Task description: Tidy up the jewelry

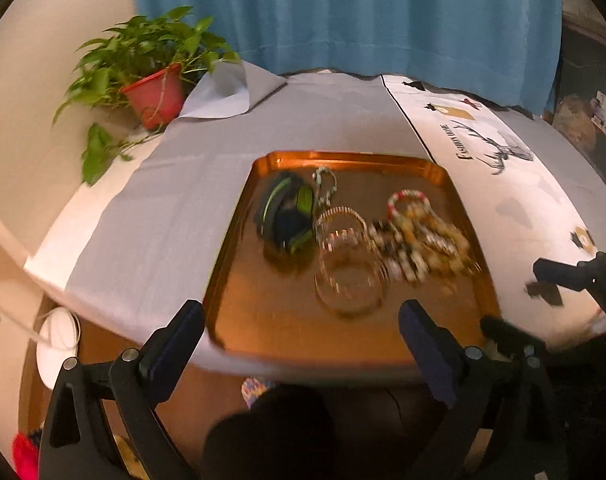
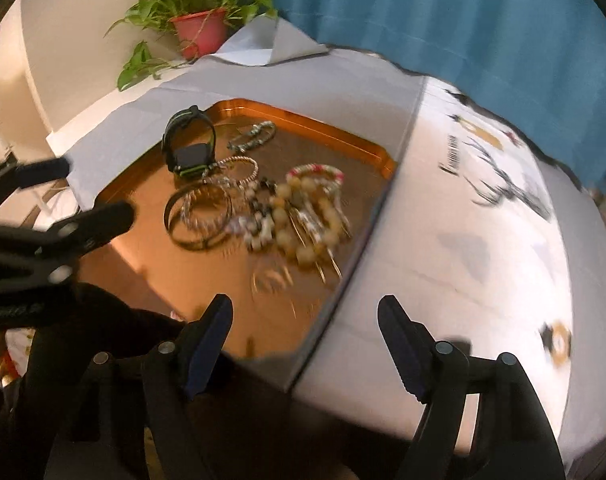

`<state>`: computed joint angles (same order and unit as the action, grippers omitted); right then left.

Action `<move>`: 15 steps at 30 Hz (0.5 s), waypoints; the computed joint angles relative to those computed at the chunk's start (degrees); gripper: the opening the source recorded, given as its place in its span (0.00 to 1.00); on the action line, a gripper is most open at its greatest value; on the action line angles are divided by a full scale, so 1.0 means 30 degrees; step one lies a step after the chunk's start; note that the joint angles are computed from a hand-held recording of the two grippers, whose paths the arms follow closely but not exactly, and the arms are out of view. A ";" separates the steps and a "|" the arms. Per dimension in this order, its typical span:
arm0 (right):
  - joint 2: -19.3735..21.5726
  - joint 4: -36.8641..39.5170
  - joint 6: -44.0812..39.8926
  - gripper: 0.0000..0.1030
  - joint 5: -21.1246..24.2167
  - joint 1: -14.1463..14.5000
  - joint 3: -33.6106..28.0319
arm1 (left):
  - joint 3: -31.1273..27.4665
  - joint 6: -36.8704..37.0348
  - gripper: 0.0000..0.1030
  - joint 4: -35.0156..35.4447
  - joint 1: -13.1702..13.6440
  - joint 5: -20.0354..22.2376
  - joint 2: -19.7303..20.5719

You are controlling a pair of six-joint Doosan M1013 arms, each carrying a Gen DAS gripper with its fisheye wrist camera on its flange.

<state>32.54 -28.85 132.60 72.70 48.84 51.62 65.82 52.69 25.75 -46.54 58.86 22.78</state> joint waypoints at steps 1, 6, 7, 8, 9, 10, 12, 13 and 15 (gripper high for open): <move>-0.0201 -0.0396 0.0587 0.74 0.0115 0.0198 0.0321 | 0.0215 -0.0188 0.94 0.0069 -0.0090 -0.0023 -0.0187; -0.0739 -0.1438 0.1971 0.74 0.0155 0.0834 0.1025 | 0.1071 -0.1135 0.94 0.1221 -0.0621 -0.0094 -0.0982; -0.0779 -0.1612 0.2014 0.74 0.0154 0.0934 0.1070 | 0.1252 -0.1468 0.95 0.1625 -0.0754 -0.0107 -0.1161; -0.0844 -0.1943 0.2085 0.74 0.0215 0.1104 0.1127 | 0.1377 -0.1648 0.95 0.1773 -0.0829 -0.0135 -0.1290; -0.0911 -0.2162 0.2189 0.74 0.0206 0.1240 0.1203 | 0.1471 -0.1790 0.95 0.1860 -0.0891 -0.0151 -0.1384; -0.0932 -0.2320 0.2256 0.74 0.0234 0.1346 0.1193 | 0.1596 -0.1975 0.95 0.1941 -0.0960 -0.0177 -0.1517; -0.1038 -0.2599 0.2408 0.74 0.0299 0.1534 0.1272 | 0.1772 -0.2239 0.95 0.2046 -0.1039 -0.0190 -0.1701; -0.1042 -0.2679 0.2439 0.74 0.0341 0.1579 0.1250 | 0.1849 -0.2342 0.95 0.2013 -0.1074 -0.0183 -0.1798; -0.1130 -0.2840 0.2508 0.74 0.0465 0.1698 0.1296 | 0.1957 -0.2496 0.95 0.1929 -0.1134 -0.0225 -0.1931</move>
<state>29.15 -37.37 140.13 74.09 53.94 55.51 71.69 45.20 31.53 -49.94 58.18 16.99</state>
